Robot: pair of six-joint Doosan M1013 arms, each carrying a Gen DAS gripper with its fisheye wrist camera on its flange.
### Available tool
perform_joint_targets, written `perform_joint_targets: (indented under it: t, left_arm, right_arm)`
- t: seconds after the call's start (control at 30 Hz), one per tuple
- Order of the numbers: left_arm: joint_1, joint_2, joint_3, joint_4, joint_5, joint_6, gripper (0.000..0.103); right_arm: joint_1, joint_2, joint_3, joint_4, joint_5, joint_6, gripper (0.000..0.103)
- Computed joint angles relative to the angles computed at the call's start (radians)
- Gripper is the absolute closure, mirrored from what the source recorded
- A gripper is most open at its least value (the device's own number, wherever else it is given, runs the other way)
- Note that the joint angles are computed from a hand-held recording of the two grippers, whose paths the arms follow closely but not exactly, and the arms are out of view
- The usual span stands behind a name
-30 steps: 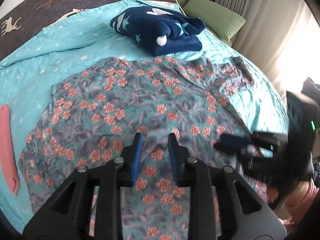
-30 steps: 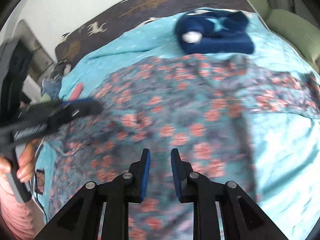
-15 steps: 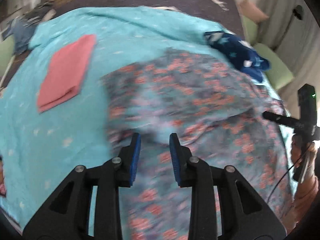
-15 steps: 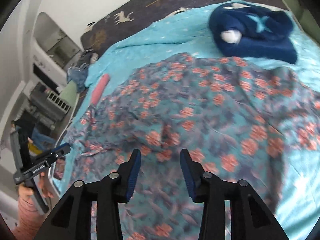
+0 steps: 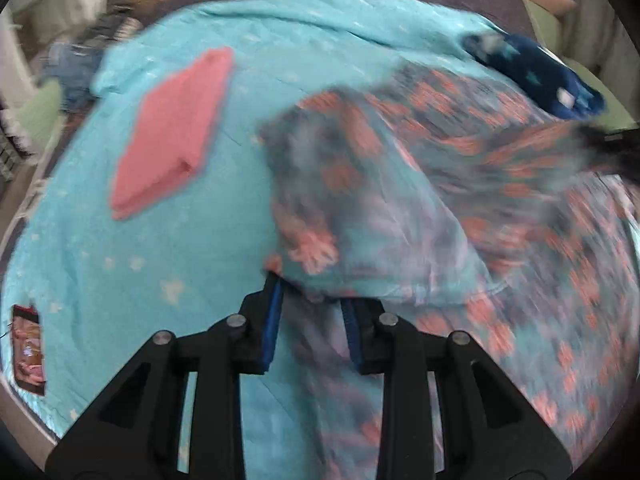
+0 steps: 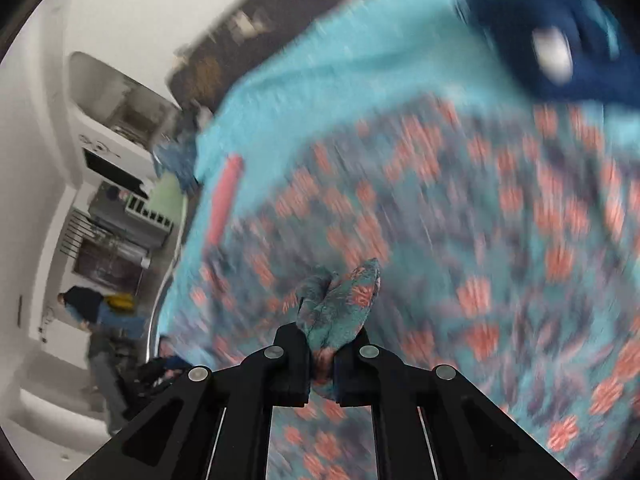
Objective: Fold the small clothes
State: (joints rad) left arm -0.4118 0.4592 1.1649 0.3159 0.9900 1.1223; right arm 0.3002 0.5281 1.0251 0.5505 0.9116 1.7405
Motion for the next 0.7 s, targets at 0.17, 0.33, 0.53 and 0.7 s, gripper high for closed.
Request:
perform_joint_targets:
  t: [0.17, 0.33, 0.53, 0.7]
  left_arm:
    - [0.011, -0.008, 0.018, -0.031, -0.022, -0.024, 0.071]
    - [-0.021, -0.017, 0.046, 0.029, -0.011, -0.006, 0.071]
    - [-0.020, -0.041, 0.069, 0.018, -0.022, -0.019, 0.071]
    - [-0.027, -0.036, 0.065, 0.084, -0.005, -0.059, 0.070]
  right_arm:
    - [0.017, -0.103, 0.071, -0.249, -0.215, 0.091, 0.093]
    - [0.003, -0.106, 0.089, -0.438, -0.012, 0.225, 0.086]
    - [-0.051, -0.176, 0.258, -0.348, -0.002, 0.279, 0.086]
    - [-0.074, -0.204, 0.307, -0.247, -0.048, 0.206, 0.076]
